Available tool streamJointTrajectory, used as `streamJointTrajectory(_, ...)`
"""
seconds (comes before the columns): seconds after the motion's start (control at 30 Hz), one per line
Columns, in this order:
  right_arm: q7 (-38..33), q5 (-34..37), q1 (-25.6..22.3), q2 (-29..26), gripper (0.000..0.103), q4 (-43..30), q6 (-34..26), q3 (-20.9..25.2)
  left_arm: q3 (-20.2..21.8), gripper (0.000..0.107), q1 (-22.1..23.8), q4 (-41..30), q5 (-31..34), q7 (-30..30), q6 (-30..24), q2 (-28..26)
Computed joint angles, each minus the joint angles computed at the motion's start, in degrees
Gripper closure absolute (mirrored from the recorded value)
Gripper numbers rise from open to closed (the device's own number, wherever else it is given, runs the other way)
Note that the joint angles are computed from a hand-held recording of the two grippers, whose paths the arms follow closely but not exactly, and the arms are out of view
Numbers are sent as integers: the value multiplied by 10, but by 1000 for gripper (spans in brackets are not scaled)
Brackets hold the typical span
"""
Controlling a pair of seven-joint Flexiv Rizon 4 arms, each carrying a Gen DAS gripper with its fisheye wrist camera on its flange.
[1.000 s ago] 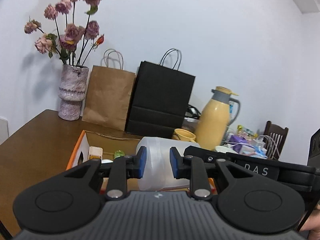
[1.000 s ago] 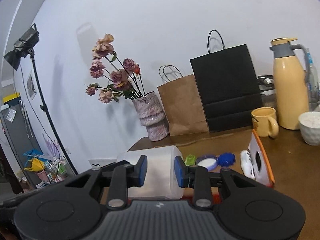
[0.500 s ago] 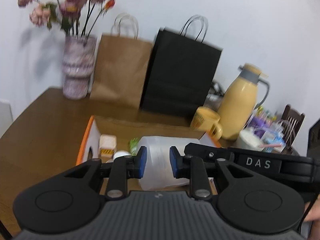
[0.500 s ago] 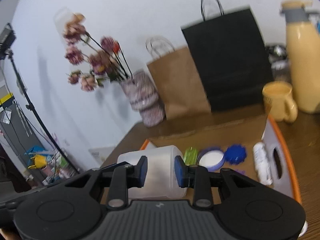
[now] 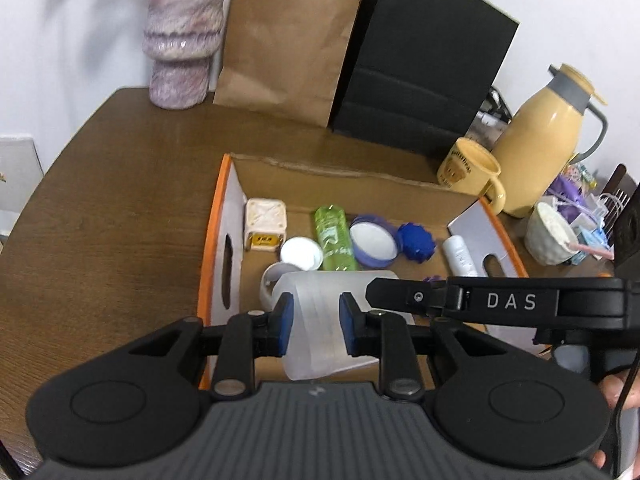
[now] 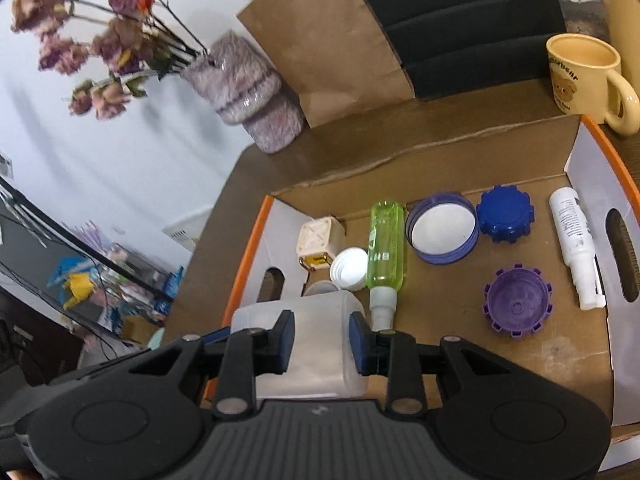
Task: Organize rigid objects
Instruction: 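Lower the white container into the box and open both grippers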
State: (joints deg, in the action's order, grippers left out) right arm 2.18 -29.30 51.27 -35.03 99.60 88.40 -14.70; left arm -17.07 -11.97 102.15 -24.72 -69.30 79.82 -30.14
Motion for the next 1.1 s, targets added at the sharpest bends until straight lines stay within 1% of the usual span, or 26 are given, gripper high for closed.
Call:
streamJointTrajectory(0.07,-37,12,-47,-10,74,-30,-38,67,29,83,-17,-19,19,-15,-22,-10)
streamJointTrajectory(0.1,-50,18,-64,-15,74,-42,-56,93,44,84,-26,-31,29,-25,-37,-17)
streamJointTrajectory(0.17,-73,32,-89,-31,78,-70,-93,132,70,84,-39,-57,50,-45,-69,-33)
streamJointTrajectory(0.2,-84,42,-93,-39,78,-81,-105,140,80,83,-45,-66,61,-54,-77,-40)
streamJointTrajectory(0.23,-72,30,-87,-41,79,-82,-105,130,77,83,-42,-68,65,-54,-70,-45)
streamJointTrajectory(0.3,-84,37,-94,-49,81,-105,-146,148,94,84,-50,-88,83,-68,-95,-54)
streamJointTrajectory(0.33,-82,41,-96,-52,80,-111,-154,152,97,83,-51,-91,89,-74,-93,-57)
streamJointTrajectory(0.43,-92,39,-98,-51,80,-117,-170,159,97,83,-47,-99,97,-82,-111,-58)
streamJointTrajectory(0.57,-91,30,-94,-49,80,-113,-168,152,110,77,-56,-105,117,-105,-118,-57)
streamJointTrajectory(0.63,-80,17,-85,-45,80,-105,-162,135,106,73,-53,-103,119,-108,-120,-54)
streamJointTrajectory(0.7,-58,4,-76,-37,78,-92,-166,119,100,60,-51,-93,121,-105,-114,-45)
streamJointTrajectory(0.73,-45,-2,-72,-28,75,-81,-166,113,105,54,-55,-88,127,-110,-108,-40)
streamJointTrajectory(0.77,-35,-11,-69,-20,70,-70,-169,108,118,44,-66,-82,140,-123,-94,-32)
streamJointTrajectory(0.8,-19,-27,-62,-6,64,-54,-172,98,112,37,-63,-71,141,-120,-77,-24)
streamJointTrajectory(0.83,-2,-46,-54,8,45,-39,-181,88,114,31,-65,-63,146,-122,-67,-15)
streamJointTrajectory(0.87,17,-70,-46,22,25,-24,-192,76,129,14,-77,-61,159,-138,-61,-8)
streamJointTrajectory(0.9,45,-106,-33,40,14,-4,-200,57,143,4,-87,-55,172,-153,-45,0)
streamJointTrajectory(0.93,75,-150,-20,58,0,19,-200,36,142,4,-86,-42,178,-158,-15,6)
streamJointTrajectory(0.97,104,-199,-9,76,0,41,-201,15,139,4,-84,-26,183,-161,21,12)
streamJointTrajectory(1.0,114,-233,-2,93,0,57,-222,9,152,4,-95,-15,194,-174,48,17)
streamJointTrajectory(1.03,117,-257,5,111,0,70,-256,9,171,4,-111,-9,209,-186,70,20)
streamJointTrajectory(1.1,133,-293,6,135,0,91,-290,15,211,4,-144,-2,238,-204,105,22)
